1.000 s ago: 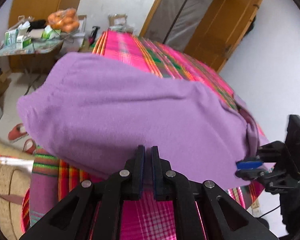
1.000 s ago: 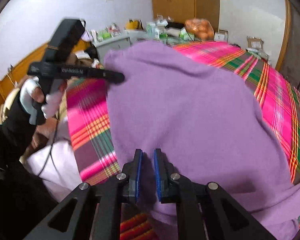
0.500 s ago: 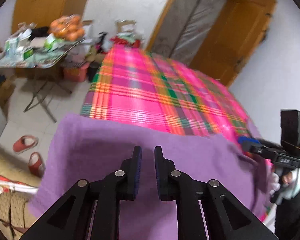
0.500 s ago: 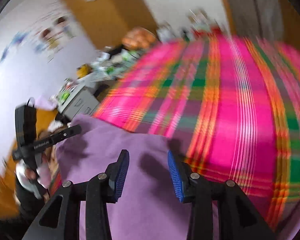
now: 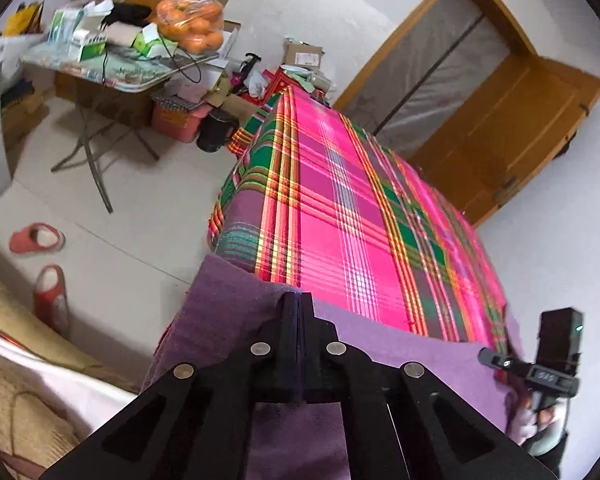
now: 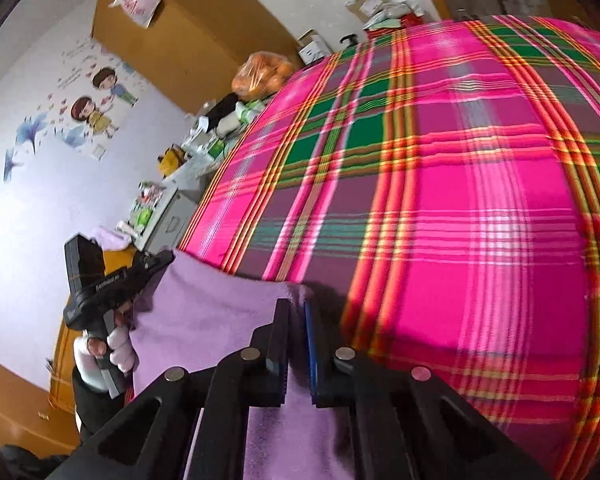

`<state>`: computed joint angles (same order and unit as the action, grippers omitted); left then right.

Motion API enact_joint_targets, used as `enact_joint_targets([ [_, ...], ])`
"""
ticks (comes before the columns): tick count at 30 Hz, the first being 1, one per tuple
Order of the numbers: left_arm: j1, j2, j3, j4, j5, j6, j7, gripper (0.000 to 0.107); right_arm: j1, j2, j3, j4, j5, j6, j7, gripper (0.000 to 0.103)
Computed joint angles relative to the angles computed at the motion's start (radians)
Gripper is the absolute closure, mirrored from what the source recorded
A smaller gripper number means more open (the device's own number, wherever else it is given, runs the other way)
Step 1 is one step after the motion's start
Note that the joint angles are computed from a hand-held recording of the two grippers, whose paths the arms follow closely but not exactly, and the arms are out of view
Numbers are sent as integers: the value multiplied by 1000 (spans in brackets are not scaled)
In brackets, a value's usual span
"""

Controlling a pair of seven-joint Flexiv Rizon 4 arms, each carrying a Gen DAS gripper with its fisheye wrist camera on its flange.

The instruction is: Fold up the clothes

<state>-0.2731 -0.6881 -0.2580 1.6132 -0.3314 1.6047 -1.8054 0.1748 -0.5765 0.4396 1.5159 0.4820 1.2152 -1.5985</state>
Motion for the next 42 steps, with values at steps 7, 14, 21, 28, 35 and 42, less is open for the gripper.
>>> enact_joint_targets([
  [7, -87, 19, 118, -11, 21, -23, -40, 105, 90, 55, -94, 76, -99, 90, 82, 89],
  [14, -113, 100, 74, 108, 109, 68, 10, 103, 111, 108, -26, 160, -240, 172, 14, 77],
  [21, -268, 83, 288, 23, 135, -116, -55, 101, 275, 93, -223, 180, -508, 47, 246, 78],
  [28, -179, 84, 238, 23, 151, -134, -120, 102, 219, 138, -168, 243, -525, 42, 247, 79],
  [35, -248, 125, 323, 77, 210, -101, -236, 102, 179, 130, -106, 183, -462, 25, 180, 79],
  [42, -277, 170, 297, 150, 256, -62, -210, 101, 209, 8, -81, -30, -427, -117, 104, 79],
])
